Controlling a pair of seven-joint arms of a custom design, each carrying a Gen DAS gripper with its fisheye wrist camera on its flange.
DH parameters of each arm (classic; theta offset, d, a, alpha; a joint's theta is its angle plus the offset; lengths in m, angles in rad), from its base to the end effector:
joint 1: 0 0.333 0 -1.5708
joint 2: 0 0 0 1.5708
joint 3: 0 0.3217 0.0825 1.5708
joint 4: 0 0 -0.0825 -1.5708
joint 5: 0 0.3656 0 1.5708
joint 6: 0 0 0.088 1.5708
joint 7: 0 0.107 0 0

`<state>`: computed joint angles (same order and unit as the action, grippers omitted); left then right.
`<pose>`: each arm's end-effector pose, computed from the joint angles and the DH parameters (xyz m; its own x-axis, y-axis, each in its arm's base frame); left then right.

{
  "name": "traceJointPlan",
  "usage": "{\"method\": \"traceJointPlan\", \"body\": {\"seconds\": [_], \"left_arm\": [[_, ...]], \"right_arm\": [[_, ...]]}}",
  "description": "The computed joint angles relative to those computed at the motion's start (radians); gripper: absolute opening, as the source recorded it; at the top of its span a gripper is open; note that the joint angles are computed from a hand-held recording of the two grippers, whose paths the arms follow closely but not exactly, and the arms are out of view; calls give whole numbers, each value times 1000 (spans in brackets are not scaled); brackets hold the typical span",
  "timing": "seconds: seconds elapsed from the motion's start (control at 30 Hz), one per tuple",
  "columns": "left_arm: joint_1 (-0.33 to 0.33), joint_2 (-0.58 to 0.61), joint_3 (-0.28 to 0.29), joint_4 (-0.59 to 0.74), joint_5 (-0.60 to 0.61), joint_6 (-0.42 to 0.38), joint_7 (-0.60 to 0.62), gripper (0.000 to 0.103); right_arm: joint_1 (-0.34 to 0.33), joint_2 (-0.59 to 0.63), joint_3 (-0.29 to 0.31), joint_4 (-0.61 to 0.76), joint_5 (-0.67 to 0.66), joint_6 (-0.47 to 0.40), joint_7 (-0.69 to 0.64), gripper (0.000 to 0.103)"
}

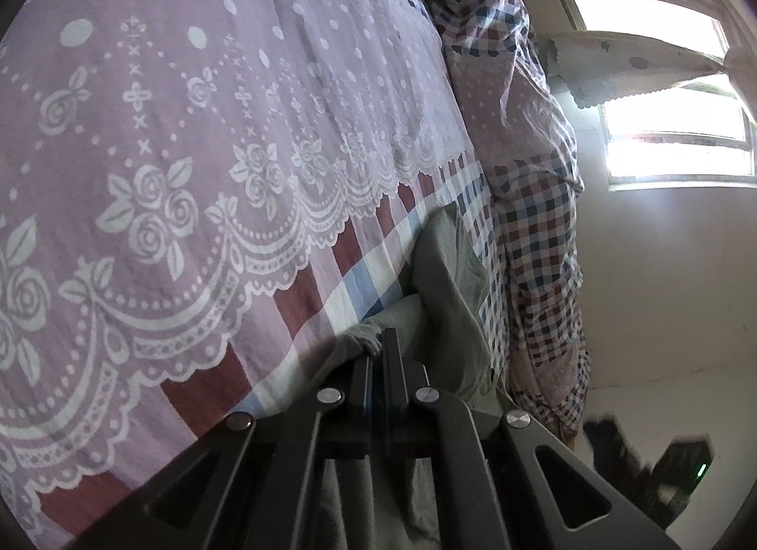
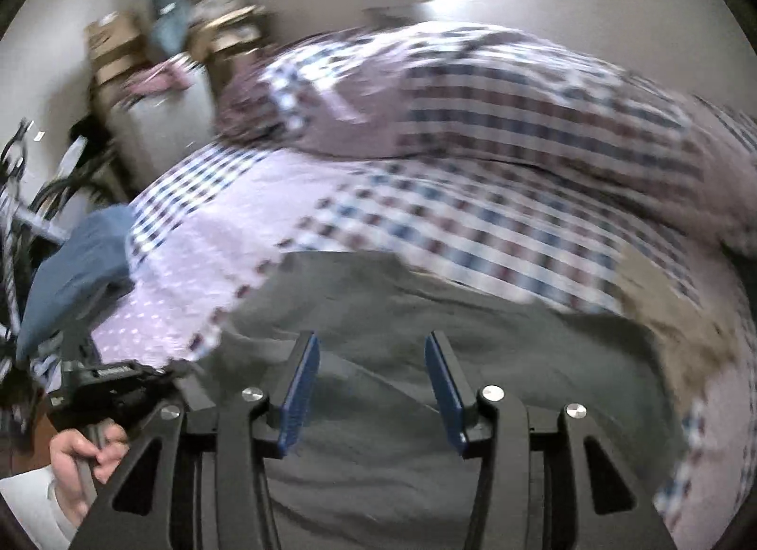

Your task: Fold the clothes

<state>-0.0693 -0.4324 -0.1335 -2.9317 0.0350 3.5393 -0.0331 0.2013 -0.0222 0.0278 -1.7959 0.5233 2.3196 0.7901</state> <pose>0.3538 -0.0785 0.4364 0.4912 -0.1428 0.8593 -0.2003 -0.9786 -0.0482 0.5640 0.1412 0.6202 0.6976 -0.7151 -0.0446 -0.5640 -0.5097 -0.6497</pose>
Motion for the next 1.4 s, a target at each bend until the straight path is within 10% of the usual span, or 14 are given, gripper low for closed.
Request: {"method": "traceJointPlan", "body": {"seconds": [0.47, 0.67, 1.1, 1.2, 1.4], "left_arm": [[-10, 22, 22, -15, 17, 67, -29, 2], [-13, 25, 28, -24, 25, 85, -41, 2], [-5, 27, 23, -25, 29, 93, -52, 2], [3, 30, 8, -28, 14, 104, -48, 2], [42, 36, -78, -48, -97, 164, -26, 1]], "right_arm": [[127, 419, 89, 440, -114, -179, 144, 47], [159, 602, 79, 665, -202, -273, 220, 28], [217, 734, 60, 820, -327, -308, 253, 28], [234, 730, 50, 807, -359, -288, 248, 4], [227, 739, 55, 844, -347, -234, 271, 2]]}}
